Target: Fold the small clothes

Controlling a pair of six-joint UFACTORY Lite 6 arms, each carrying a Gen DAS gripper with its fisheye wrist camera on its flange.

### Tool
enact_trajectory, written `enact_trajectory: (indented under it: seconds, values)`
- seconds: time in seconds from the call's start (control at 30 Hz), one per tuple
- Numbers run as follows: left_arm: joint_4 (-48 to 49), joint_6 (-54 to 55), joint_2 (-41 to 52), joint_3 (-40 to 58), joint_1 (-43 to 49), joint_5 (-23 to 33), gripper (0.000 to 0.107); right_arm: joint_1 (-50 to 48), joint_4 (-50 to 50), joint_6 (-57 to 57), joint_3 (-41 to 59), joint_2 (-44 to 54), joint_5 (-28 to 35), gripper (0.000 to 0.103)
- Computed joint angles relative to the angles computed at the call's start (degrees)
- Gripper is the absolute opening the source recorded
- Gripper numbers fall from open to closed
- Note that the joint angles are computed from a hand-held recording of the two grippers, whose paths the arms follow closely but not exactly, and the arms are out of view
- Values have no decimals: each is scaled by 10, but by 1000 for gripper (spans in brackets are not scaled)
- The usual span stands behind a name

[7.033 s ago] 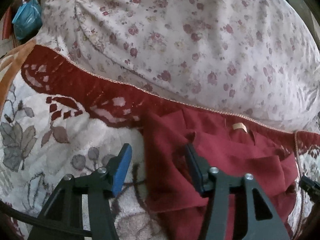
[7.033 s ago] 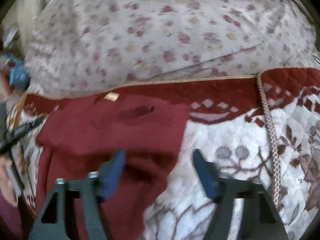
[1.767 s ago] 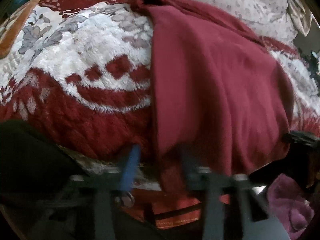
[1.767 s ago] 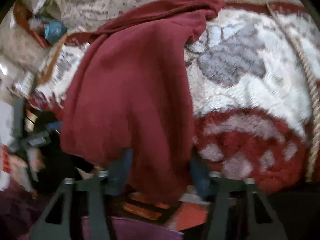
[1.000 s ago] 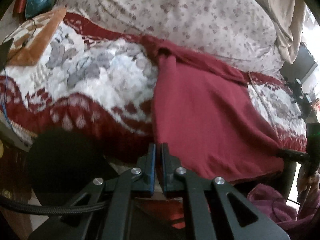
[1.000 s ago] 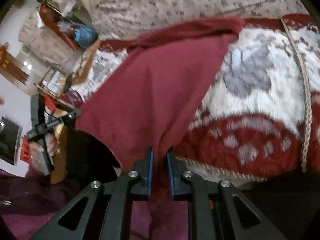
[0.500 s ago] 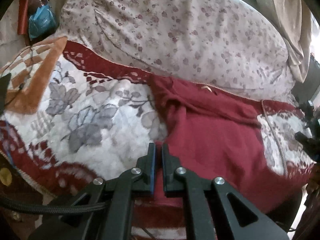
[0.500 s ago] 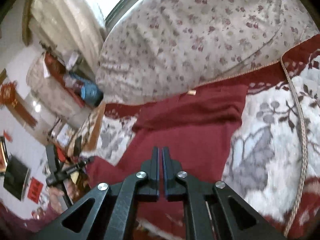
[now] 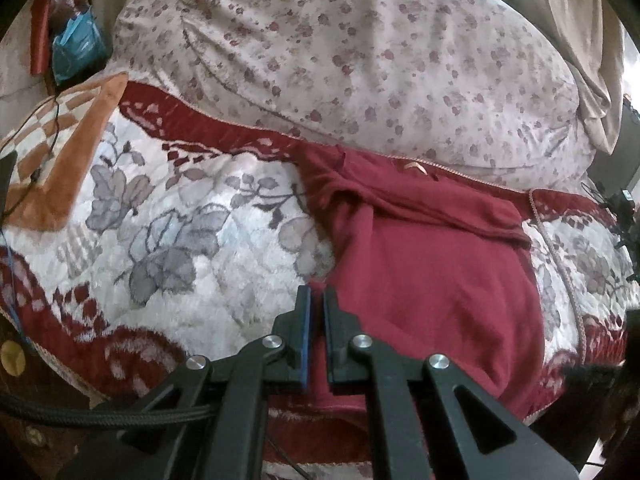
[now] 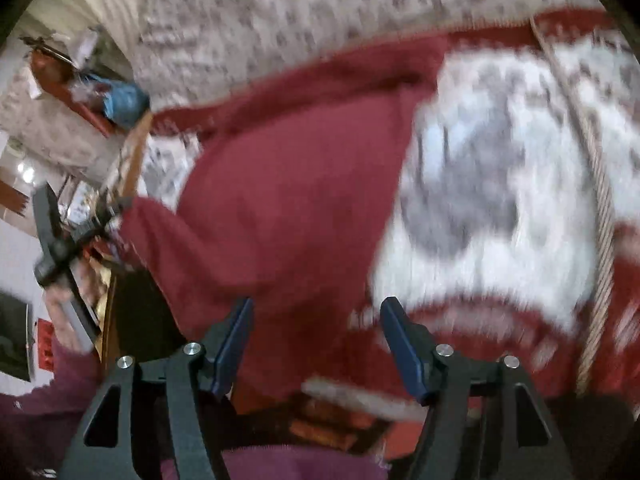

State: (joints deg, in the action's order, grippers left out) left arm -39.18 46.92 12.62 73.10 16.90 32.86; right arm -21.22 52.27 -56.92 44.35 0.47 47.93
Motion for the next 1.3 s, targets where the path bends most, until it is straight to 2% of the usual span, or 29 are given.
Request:
enact_trajectory:
  seconds: [0.13, 0.27, 0.4, 0.5, 0.6, 0.67, 0.73, 0.77, 0.9, 1.07, 1.17, 1.3]
  values:
    - [4, 3, -10, -16, 4, -5, 5, 30, 20, -41, -59, 34, -23, 71]
    - [4, 3, -13, -24, 6, -7, 5, 68, 82, -89, -80, 83, -37, 71]
    - [8, -1, -9, -28, 7, -10, 6, 96, 119, -124, -76, 94, -17, 71]
    - [7, 2, -10, -33, 8, -13, 6, 98, 143, -153, -79, 90, 4, 66]
    - [8, 1, -9, -36, 7, -16, 6, 99, 185, -177, -79, 105, -6, 54]
    - [8, 0, -11, -41, 5, -21, 6, 106, 213, -183, -81, 120, -18, 31]
    - [9, 1, -11, -41, 5, -21, 6, 103, 219, -185, -88, 114, -32, 17]
    - [10, 1, -11, -43, 4, -24, 6, 96, 217, -186, -90, 110, -28, 14]
    - [11, -1, -18, -48, 0, -34, 6, 62, 222, -185, -95, 52, 20, 12]
    - [19, -13, -31, -49, -10, -39, 6, 23, 219, -160, -54, -9, 79, 10]
    - [26, -21, -31, -37, -19, -44, 6, 11, 226, -148, -17, -5, 91, 10]
    - [31, -33, -17, -5, -28, -41, 6, 0, 238, -137, 46, 8, 75, 7]
